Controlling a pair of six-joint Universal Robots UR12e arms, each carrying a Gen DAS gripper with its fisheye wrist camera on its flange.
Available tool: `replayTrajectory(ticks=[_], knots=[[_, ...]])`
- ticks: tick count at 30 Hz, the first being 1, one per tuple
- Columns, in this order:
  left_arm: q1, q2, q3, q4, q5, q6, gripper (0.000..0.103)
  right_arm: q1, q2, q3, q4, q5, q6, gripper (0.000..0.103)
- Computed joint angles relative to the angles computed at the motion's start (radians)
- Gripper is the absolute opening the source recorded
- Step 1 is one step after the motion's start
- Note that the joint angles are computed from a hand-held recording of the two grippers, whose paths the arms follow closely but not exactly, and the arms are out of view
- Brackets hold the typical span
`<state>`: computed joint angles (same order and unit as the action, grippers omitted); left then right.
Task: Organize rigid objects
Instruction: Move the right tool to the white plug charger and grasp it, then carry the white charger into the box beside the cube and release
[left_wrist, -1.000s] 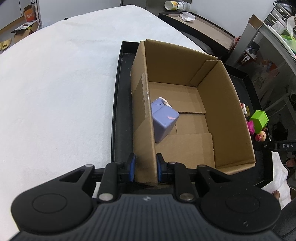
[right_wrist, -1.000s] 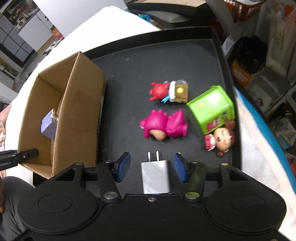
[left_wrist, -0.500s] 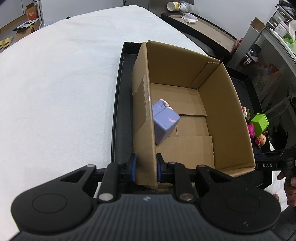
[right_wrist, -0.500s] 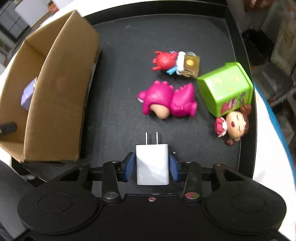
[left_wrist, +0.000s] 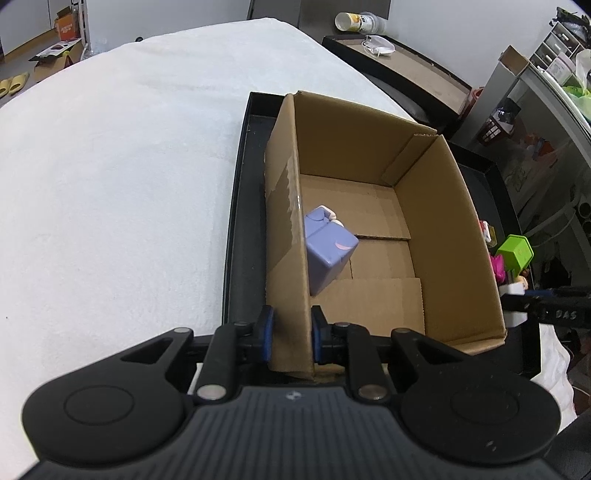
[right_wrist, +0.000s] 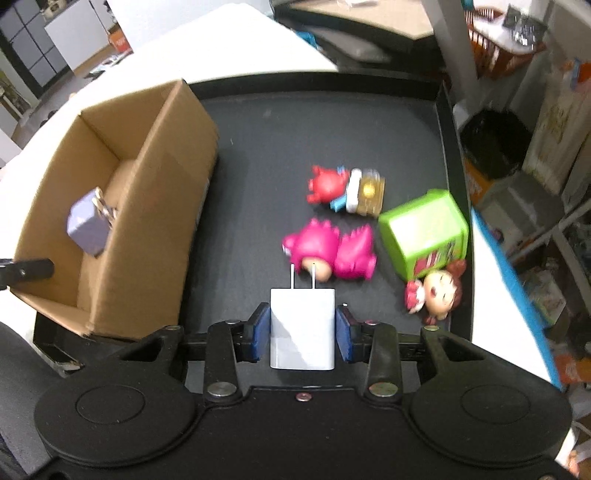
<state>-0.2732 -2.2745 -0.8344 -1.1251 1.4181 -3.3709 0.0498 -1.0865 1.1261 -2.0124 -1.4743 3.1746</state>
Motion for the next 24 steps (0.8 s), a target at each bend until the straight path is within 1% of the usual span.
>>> replayTrajectory(ticks=[3,4,7,9,11,16,24], knots=[[-0.002,0.001,-0.001,0.003,0.006,0.01,0.018,-0.003,-0.007,0.0,-0.02,0.017,0.005,0.037],[-0.001,0.002,-0.003,0.004,0.004,0.007,0.018,-0.006,0.002,-0.012,-0.024,0.021,0.004,0.037],[0.0,0.002,-0.003,0.007,-0.002,-0.003,0.018,-0.001,-0.003,-0.013,-0.043,0.001,-0.01,0.037],[-0.002,0.0,0.002,0.006,0.005,0.004,0.018,0.001,0.0,-0.02,-0.045,0.019,0.004,0.037],[-0.004,-0.002,0.005,0.006,0.009,0.006,0.018,0.0,0.013,-0.046,-0.033,0.044,-0.003,0.037],[0.001,0.002,-0.007,0.024,-0.009,-0.01,0.018,0.015,0.035,-0.113,-0.011,0.061,-0.042,0.037],[0.007,0.01,-0.026,0.045,-0.028,-0.011,0.018,0.051,0.088,-0.24,0.033,0.009,-0.113,0.037]])
